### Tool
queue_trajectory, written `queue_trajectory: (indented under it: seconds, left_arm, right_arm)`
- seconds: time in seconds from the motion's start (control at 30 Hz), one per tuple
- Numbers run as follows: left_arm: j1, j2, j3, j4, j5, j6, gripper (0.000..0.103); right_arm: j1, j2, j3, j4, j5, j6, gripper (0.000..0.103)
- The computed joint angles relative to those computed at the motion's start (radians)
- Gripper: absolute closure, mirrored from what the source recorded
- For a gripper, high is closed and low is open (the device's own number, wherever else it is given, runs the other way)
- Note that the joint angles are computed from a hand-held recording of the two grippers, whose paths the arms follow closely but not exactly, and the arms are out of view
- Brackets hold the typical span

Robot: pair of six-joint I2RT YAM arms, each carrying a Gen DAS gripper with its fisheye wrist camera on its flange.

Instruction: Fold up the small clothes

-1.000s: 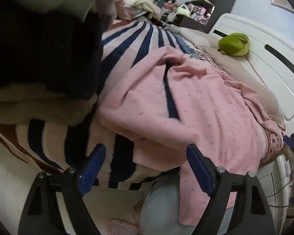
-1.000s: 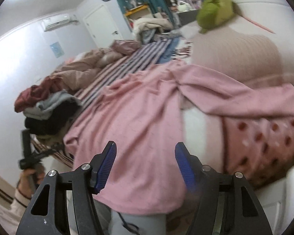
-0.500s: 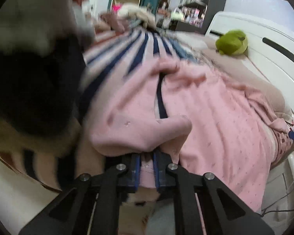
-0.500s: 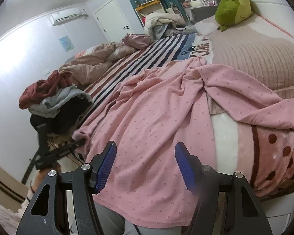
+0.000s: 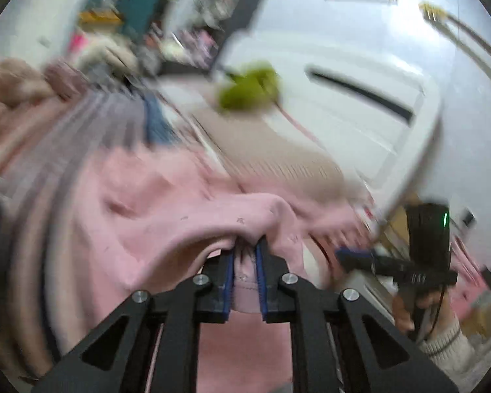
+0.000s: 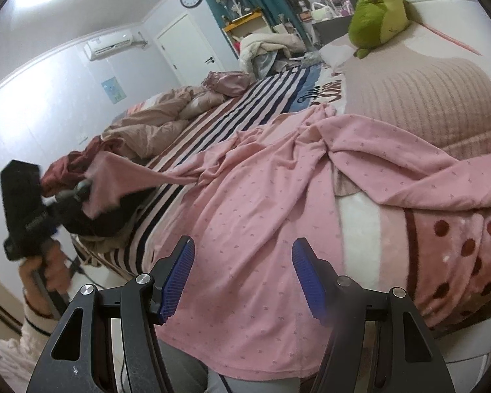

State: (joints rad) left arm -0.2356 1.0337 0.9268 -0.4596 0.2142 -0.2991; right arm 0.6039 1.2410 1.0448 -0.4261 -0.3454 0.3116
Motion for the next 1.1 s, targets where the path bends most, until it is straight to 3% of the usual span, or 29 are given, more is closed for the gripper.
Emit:
queue_trajectory:
  seconds: [0.13, 0.23, 0.33, 0.5, 0.7, 0.8, 0.83, 0.87, 0.97, 1.1]
  left_arm:
    - [-0.045, 0.202, -0.016, 0.023, 0.103, -0.036, 0.085]
    - [-0.035, 0.115, -0.063, 0.025, 0.118, -0.034, 0.063]
    - [0.012, -0.039, -0.074, -0.051, 0.032, -0.004, 0.048]
    - [0.197, -0.190, -0.053, -0.219, -0.082, 0.093, 0.040]
    - [0.408, -0.264, -0.115, -0.252, -0.029, 0.175, 0.038]
    - [0.463, -0.274, -0.149, -0.234, 0.006, 0.188, 0.037]
    - [0.477, -0.275, -0.157, -0.227, 0.019, 0.192, 0.037]
    - [0.475, -0.280, -0.169, -0.219, 0.019, 0.187, 0.037]
    - [0.461, -0.268, -0.180, -0.197, 0.015, 0.179, 0.037]
    - [0.442, -0.251, -0.181, -0.181, 0.003, 0.187, 0.037]
  right_arm:
    - [-0.039, -0.025, -0.029, -0.023, 0.011, -0.004, 0.044]
    - [-0.054, -0.033, -0.033, -0.052, 0.026, -0.019, 0.044]
    - [-0.048, -0.013, -0.023, -0.052, 0.024, -0.034, 0.043]
    - [0.067, 0.105, 0.071, -0.021, 0.034, -0.071, 0.043]
    - [0.266, 0.430, 0.363, -0.047, 0.061, -0.177, 0.044]
    - [0.336, 0.638, 0.569, -0.117, 0.096, -0.208, 0.047]
    - [0.352, 0.685, 0.613, -0.136, 0.128, -0.218, 0.049]
    - [0.365, 0.728, 0.656, -0.153, 0.165, -0.231, 0.057]
    - [0.394, 0.820, 0.754, -0.207, 0.311, -0.259, 0.098]
    - [0.344, 0.751, 0.687, -0.142, 0.286, -0.197, 0.100]
